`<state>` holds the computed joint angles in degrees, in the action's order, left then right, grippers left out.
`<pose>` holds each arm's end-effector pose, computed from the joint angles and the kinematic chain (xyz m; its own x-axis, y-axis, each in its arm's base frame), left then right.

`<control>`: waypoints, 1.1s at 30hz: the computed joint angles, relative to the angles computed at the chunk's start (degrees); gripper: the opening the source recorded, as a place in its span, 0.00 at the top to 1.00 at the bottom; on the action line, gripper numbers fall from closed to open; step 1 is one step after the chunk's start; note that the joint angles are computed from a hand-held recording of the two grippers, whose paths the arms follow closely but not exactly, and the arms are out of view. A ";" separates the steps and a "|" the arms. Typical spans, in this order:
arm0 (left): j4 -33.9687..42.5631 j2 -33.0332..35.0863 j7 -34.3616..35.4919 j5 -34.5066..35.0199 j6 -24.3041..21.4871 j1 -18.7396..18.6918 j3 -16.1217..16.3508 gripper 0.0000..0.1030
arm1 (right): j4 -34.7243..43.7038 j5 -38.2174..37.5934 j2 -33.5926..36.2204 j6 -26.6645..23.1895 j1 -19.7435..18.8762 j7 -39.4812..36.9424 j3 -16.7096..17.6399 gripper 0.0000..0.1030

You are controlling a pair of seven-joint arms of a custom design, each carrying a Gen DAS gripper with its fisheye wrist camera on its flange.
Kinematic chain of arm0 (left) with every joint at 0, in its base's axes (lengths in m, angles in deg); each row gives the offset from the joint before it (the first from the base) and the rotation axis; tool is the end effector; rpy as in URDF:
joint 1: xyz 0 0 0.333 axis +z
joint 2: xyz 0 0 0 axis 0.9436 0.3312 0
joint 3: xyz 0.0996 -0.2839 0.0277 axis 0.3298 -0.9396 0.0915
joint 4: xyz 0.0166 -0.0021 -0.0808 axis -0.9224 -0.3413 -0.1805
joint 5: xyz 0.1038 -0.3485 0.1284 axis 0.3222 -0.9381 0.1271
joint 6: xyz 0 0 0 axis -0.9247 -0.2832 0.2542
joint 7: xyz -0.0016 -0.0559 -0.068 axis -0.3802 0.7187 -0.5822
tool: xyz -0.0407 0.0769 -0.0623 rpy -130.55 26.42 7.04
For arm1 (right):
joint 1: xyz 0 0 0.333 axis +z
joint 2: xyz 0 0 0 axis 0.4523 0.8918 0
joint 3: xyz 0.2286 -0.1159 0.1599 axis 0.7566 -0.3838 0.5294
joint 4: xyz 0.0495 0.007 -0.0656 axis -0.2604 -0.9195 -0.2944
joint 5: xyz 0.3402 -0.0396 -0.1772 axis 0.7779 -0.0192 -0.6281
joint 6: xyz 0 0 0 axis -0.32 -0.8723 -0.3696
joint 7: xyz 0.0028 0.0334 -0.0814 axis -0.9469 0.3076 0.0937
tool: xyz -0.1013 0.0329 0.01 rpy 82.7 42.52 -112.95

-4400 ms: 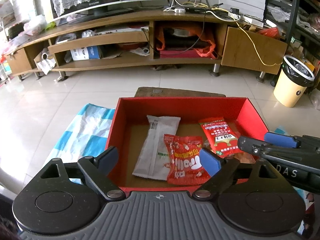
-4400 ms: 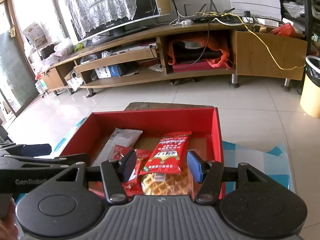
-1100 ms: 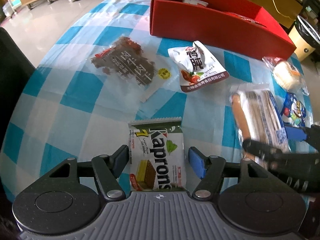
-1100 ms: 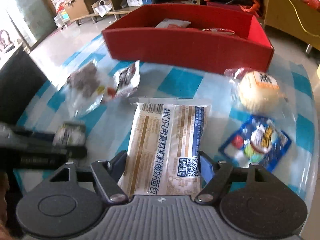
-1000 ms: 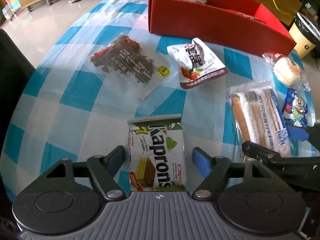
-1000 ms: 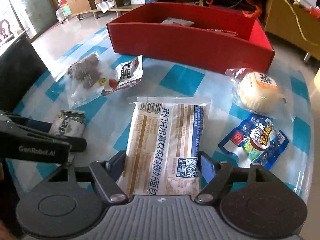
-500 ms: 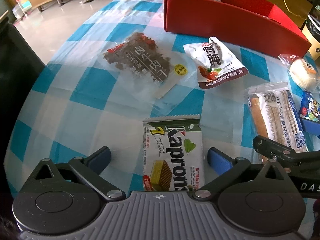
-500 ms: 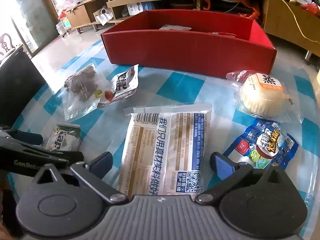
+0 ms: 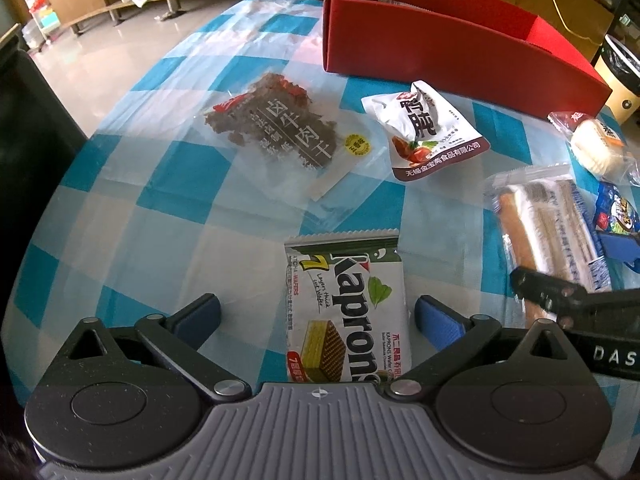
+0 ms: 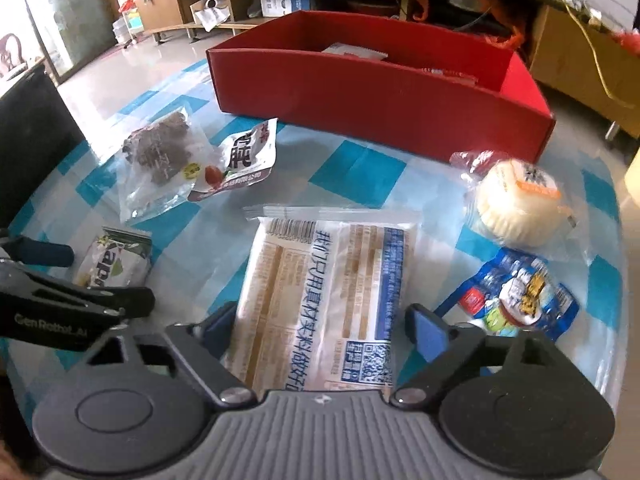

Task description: Organize snacks

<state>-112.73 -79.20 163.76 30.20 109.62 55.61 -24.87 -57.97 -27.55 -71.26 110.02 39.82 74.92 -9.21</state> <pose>0.5315 -0.2955 0.4711 -0.5050 -0.8620 -0.0434 -0.7851 0.4797 -0.3917 0.4595 0.2148 0.4744 -0.2185 -0.9701 -0.1054 -0.8198 0.2411 -0.5194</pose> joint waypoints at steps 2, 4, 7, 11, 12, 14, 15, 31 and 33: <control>-0.02 -0.12 -0.46 0.19 -0.27 -0.05 0.01 0.00 | -0.01 0.17 -0.09 0.01 0.06 -0.51 -0.15 0.23; 0.18 -0.11 -0.96 0.68 -0.67 -0.17 0.00 0.00 | -0.04 0.43 -0.18 0.17 0.08 -0.95 -0.27 0.25; 0.43 -0.17 -0.99 0.19 -1.06 -0.19 -0.10 0.05 | -0.30 1.35 -0.46 0.96 0.08 -1.71 -0.57 0.28; -0.59 -1.34 2.86 -2.46 0.38 -0.23 -0.60 0.28 | -0.83 2.63 -0.99 1.73 -0.35 -2.00 -0.65 0.30; -0.89 -1.53 2.41 -1.22 0.97 -0.52 -0.57 0.36 | -0.91 2.80 -1.12 1.86 -0.47 -2.14 -0.64 0.31; -0.63 -1.38 2.26 -0.83 0.78 -0.75 -0.52 0.37 | -0.91 2.86 -1.14 2.14 -0.77 -2.10 -0.48 0.31; -0.33 -1.17 2.10 -1.39 0.49 -0.72 -0.47 0.37 | -0.94 2.78 -1.24 2.23 -0.94 -2.01 -0.41 0.32; 1.22 -0.94 1.79 -3.96 2.43 -0.65 -0.53 0.37 | -1.71 1.70 -3.01 4.62 -3.44 0.34 0.49 0.32; 1.28 -1.02 2.14 -4.32 2.64 -0.76 -0.68 0.37 | -1.78 1.53 -3.20 4.77 -3.65 0.49 0.63 0.33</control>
